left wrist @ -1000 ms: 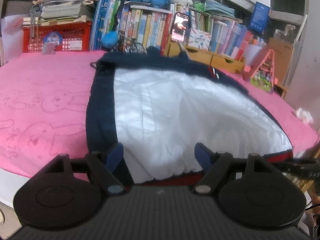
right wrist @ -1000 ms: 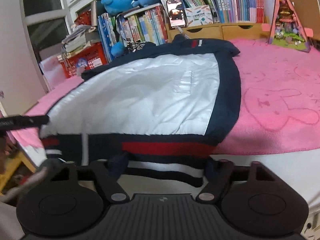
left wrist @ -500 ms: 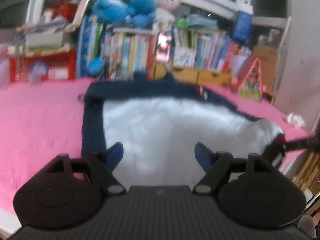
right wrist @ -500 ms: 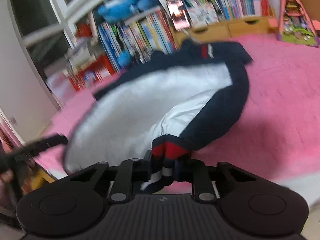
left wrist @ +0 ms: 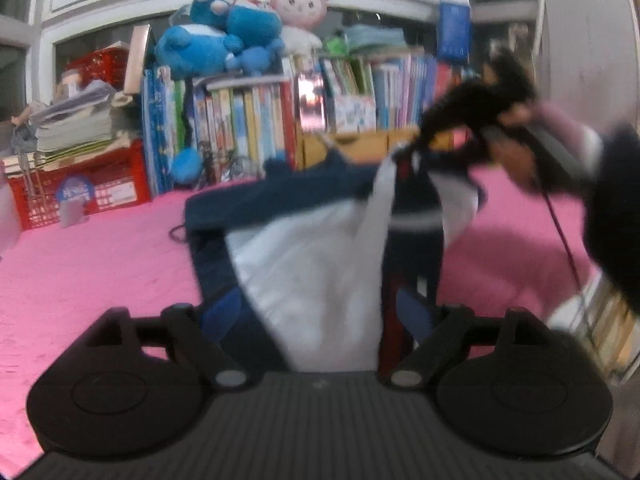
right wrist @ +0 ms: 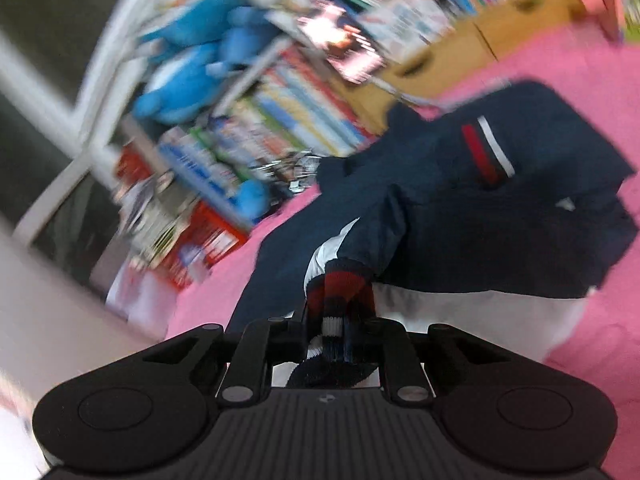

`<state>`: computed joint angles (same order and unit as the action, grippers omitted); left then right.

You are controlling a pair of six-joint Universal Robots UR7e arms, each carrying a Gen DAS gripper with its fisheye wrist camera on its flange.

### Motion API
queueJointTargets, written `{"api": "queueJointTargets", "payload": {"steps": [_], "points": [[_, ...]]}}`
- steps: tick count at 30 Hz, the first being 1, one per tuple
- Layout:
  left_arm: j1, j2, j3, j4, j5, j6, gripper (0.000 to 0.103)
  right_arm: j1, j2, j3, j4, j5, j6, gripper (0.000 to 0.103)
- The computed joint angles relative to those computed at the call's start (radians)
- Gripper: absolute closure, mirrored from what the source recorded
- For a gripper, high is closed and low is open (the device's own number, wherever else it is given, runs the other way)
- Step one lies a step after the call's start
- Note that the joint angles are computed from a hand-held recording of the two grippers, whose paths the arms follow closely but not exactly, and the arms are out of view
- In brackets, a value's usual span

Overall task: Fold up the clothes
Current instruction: 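Grasp the striped cuff with the right gripper and lift it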

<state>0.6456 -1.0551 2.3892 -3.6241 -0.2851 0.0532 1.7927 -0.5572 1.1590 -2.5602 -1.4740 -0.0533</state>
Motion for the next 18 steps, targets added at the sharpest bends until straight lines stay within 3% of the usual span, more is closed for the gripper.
{"api": "queueJointTargets", "payload": {"steps": [4,8,14,16,18], "points": [[-0.013,-0.085,0.075,0.291,-0.027,-0.143,0.017,-0.01,0.101,-0.141,0.098,-0.019,0.063,0.086],[-0.003,-0.027,0.064,0.336,-0.031,-0.078,0.017,-0.021,0.132,-0.166,0.116,-0.016,0.06,0.085],[0.066,0.086,-0.025,0.09,-0.036,0.199,0.017,-0.042,0.135,-0.167,0.138,0.019,0.048,0.082],[0.083,0.089,-0.044,-0.019,-0.041,0.28,0.017,-0.044,0.134,-0.172,0.149,0.028,0.007,0.08],[0.098,0.093,-0.068,-0.147,-0.04,0.36,0.017,-0.039,0.122,-0.156,0.134,0.021,-0.091,0.078]]}}
